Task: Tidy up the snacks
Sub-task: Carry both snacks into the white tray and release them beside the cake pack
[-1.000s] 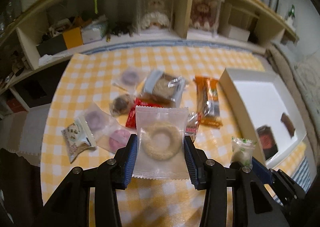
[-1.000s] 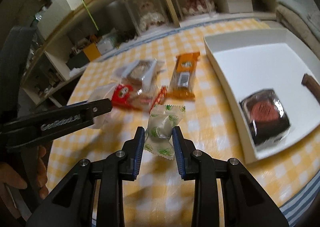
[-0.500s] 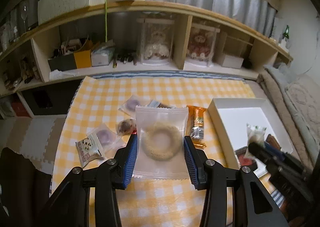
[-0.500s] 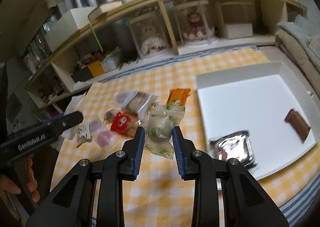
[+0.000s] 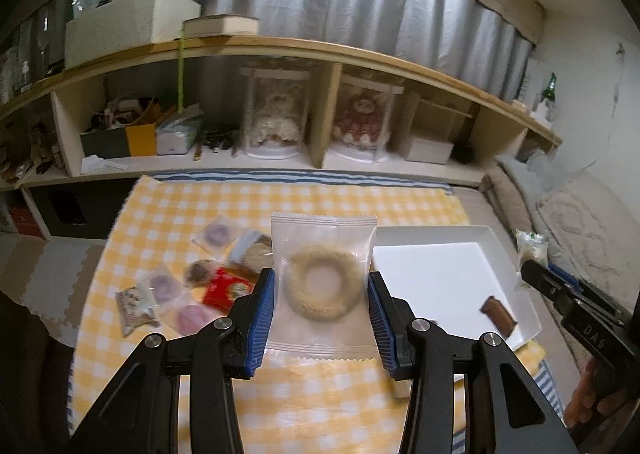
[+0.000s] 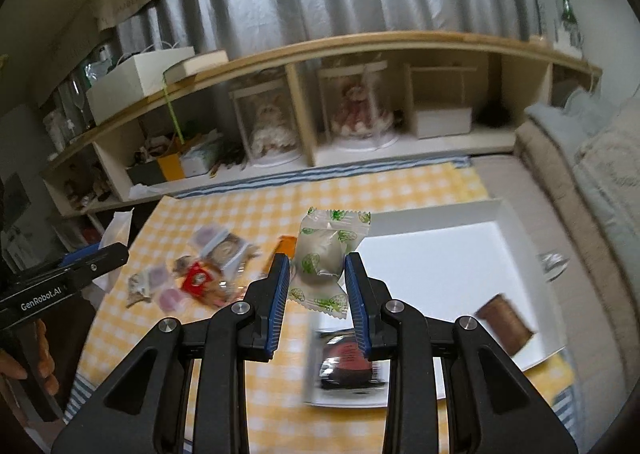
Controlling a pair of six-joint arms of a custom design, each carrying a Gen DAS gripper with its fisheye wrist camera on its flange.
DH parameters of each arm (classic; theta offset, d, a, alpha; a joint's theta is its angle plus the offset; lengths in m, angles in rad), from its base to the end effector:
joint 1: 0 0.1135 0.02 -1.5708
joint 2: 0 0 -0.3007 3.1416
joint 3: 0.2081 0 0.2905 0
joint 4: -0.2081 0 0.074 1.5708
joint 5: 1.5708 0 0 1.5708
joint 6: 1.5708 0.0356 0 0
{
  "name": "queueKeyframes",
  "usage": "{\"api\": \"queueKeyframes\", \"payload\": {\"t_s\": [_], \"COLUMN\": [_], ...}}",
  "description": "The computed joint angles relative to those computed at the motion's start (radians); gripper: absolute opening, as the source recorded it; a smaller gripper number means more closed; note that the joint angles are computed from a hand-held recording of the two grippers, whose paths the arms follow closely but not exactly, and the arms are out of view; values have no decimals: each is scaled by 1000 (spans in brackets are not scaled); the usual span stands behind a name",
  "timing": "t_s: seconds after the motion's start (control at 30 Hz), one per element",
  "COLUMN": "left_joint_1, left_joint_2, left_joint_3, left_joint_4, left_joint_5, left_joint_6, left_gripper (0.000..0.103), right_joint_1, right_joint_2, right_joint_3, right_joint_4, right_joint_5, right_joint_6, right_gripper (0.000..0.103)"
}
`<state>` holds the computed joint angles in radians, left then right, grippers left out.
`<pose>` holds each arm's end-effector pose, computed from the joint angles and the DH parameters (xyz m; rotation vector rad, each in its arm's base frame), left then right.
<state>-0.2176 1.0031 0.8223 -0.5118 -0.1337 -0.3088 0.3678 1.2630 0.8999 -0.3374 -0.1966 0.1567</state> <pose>0.2283 -0.0456 0.3052 -0.1739 2.2526 -0.1300 0.2767 0.1141 0.2850 -0.3475 2.2782 0.4967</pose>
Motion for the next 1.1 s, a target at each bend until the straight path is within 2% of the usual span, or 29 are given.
{"api": "queueKeyframes", "payload": {"t_s": [0.3, 0.43, 0.7, 1.1], "left_joint_1": [-235, -307, -339, -291], "left_joint_2": [165, 274, 520, 878], "left_joint_3": [92, 143, 245, 425], "left_joint_4": [44, 73, 153, 224], "left_joint_5": [-140, -168, -96, 74], "left_joint_6": [-130, -180, -260, -353], "left_gripper": [44, 44, 44, 44], "right_joint_1": [-232, -317, -439, -498], "right_joint_2": [-3, 31, 124, 289], "right_joint_3": [34, 56, 77, 96], "right_joint_4": [-107, -154, -198, -220], "right_joint_5": [-147, -203, -279, -289], "right_joint_6": [-195, -285, -434, -519], "right_gripper": [29, 29, 29, 29]}}
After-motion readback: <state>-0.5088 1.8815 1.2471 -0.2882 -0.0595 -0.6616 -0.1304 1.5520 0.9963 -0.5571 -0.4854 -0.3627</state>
